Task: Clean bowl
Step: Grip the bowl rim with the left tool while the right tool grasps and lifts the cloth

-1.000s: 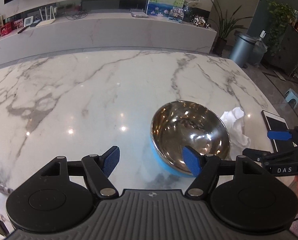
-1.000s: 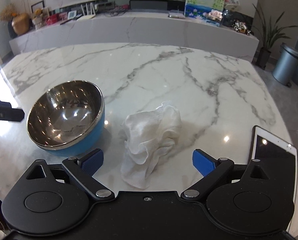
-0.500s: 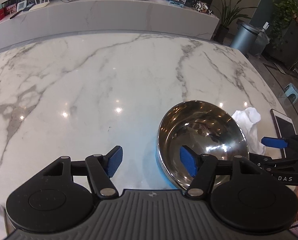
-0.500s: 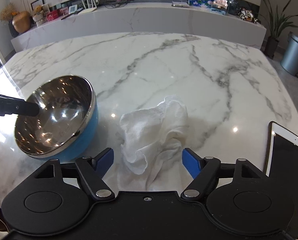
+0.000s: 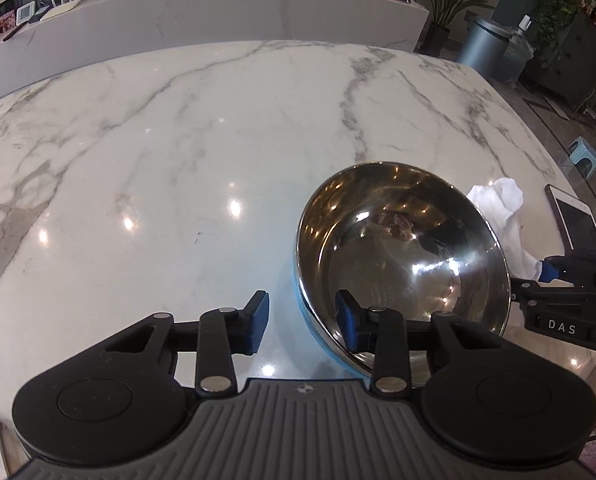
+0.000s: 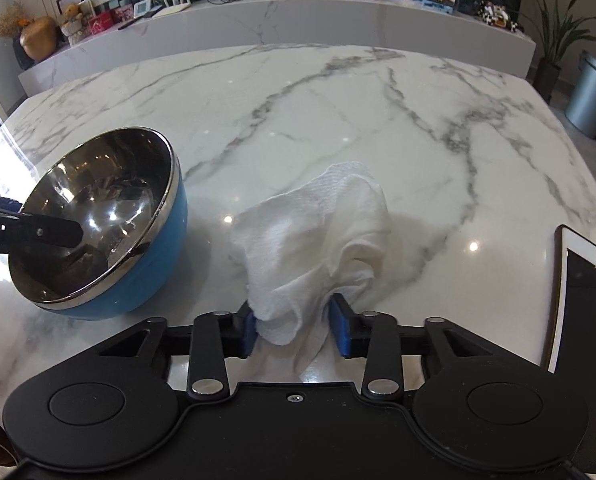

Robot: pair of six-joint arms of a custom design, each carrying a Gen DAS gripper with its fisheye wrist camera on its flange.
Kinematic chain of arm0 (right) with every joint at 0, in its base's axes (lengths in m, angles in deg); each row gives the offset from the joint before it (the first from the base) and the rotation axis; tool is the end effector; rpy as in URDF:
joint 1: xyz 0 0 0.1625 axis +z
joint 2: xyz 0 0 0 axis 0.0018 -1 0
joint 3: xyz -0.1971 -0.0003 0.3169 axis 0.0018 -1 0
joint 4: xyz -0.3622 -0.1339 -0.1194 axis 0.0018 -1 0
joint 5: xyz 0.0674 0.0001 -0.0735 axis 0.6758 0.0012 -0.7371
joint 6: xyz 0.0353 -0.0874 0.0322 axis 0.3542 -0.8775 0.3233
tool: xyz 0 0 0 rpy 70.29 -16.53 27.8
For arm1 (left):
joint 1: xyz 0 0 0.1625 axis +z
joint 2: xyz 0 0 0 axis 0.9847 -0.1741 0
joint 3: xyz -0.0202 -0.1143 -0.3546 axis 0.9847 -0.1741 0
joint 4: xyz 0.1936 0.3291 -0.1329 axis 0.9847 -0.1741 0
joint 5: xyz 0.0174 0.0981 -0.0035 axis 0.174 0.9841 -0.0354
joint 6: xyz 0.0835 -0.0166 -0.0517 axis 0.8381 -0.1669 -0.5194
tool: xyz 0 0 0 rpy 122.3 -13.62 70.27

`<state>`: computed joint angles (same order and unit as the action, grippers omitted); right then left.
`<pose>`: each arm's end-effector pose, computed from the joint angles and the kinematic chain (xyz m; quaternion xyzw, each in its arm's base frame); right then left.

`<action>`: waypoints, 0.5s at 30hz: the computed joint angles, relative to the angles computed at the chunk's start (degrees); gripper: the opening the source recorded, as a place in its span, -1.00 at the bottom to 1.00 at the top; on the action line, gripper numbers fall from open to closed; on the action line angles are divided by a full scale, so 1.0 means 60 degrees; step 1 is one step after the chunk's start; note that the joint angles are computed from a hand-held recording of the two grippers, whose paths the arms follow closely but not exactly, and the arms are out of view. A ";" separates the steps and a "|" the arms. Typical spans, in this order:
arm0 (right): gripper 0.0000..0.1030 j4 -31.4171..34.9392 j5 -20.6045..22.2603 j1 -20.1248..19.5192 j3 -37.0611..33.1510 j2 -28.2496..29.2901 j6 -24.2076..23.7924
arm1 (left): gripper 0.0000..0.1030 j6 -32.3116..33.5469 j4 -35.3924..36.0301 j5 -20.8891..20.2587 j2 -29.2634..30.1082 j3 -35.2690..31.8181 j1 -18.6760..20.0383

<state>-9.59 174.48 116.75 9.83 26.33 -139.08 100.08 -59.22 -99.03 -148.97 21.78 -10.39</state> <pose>0.2558 -0.3930 -0.0389 -0.0298 -0.8723 0.3290 0.3604 -0.0202 -0.5448 0.2449 0.3918 0.8967 -0.0585 0.1973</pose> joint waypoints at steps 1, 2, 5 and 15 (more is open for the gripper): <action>-0.65 -0.0011 0.0003 0.0004 -0.0004 -0.0003 -0.0021 | -0.49 0.0022 0.0009 -0.0009 0.0001 0.0007 -0.0004; -0.72 -0.0015 0.0045 0.0038 -0.0002 -0.0007 -0.0095 | -0.54 0.0072 0.0008 -0.0042 -0.0003 0.0017 -0.0007; -0.74 -0.0192 0.0043 0.0107 0.0142 -0.0138 -0.0302 | -0.63 0.0207 0.0016 -0.0132 -0.0012 0.0028 -0.0003; -0.76 -0.0996 0.0339 0.1006 0.0518 -0.0733 -0.1092 | -0.71 0.0301 -0.0101 -0.0207 -0.0024 0.0081 -0.0010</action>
